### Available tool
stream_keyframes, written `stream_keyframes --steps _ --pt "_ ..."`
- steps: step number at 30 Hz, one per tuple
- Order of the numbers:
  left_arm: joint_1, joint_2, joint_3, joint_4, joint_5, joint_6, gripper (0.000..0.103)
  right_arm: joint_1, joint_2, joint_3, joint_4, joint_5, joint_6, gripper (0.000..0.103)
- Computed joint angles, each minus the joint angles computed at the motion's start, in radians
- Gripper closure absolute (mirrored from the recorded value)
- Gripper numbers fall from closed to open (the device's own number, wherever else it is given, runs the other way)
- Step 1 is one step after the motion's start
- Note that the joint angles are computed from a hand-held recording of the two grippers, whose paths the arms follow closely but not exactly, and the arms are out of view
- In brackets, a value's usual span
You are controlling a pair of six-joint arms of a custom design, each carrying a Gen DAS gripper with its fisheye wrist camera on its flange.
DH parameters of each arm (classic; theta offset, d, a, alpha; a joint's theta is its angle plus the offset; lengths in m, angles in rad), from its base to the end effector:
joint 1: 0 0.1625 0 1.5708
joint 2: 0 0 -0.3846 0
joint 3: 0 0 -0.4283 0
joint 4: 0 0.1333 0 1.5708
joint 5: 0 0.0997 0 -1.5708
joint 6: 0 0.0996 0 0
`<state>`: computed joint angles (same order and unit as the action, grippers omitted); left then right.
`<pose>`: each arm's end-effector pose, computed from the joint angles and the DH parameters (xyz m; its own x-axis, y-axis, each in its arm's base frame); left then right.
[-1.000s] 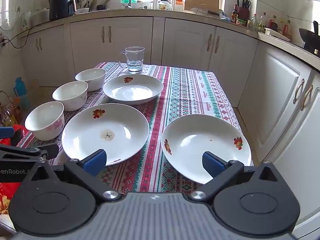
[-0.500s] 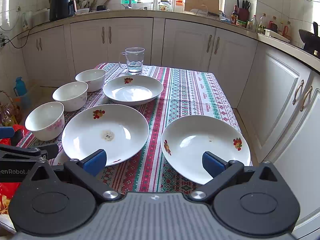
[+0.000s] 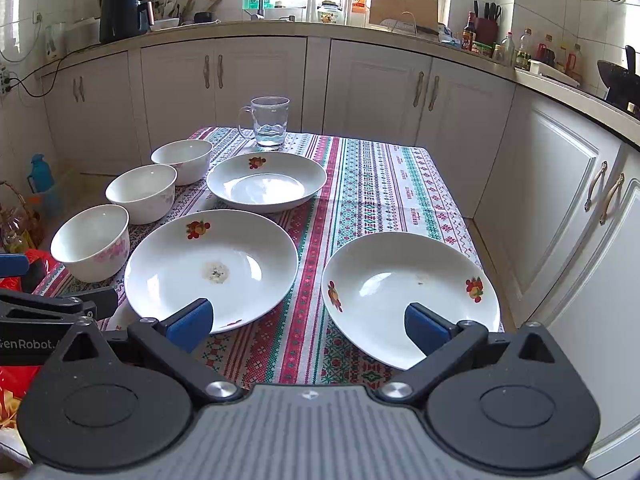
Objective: Organize plates and bowls
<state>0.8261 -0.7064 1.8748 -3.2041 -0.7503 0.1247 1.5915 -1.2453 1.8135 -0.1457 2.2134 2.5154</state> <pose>-0.2414 -0.5661 0.0020 -0.6427 0.3010 -0.7045 0.6911 0.6247 -0.3635 0.0843 -0.5142 0.1728 -0.6527 0.1891 0.7336 -0.4826 0.6427 -0.5950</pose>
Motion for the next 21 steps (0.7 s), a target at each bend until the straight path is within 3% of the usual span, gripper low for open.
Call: stream_keyframes --steps 21 --pt "-0.001 -0.003 0.001 0.004 -0.001 -0.003 0.001 0.004 -0.004 0.004 -0.006 0.003 -0.006 0.000"
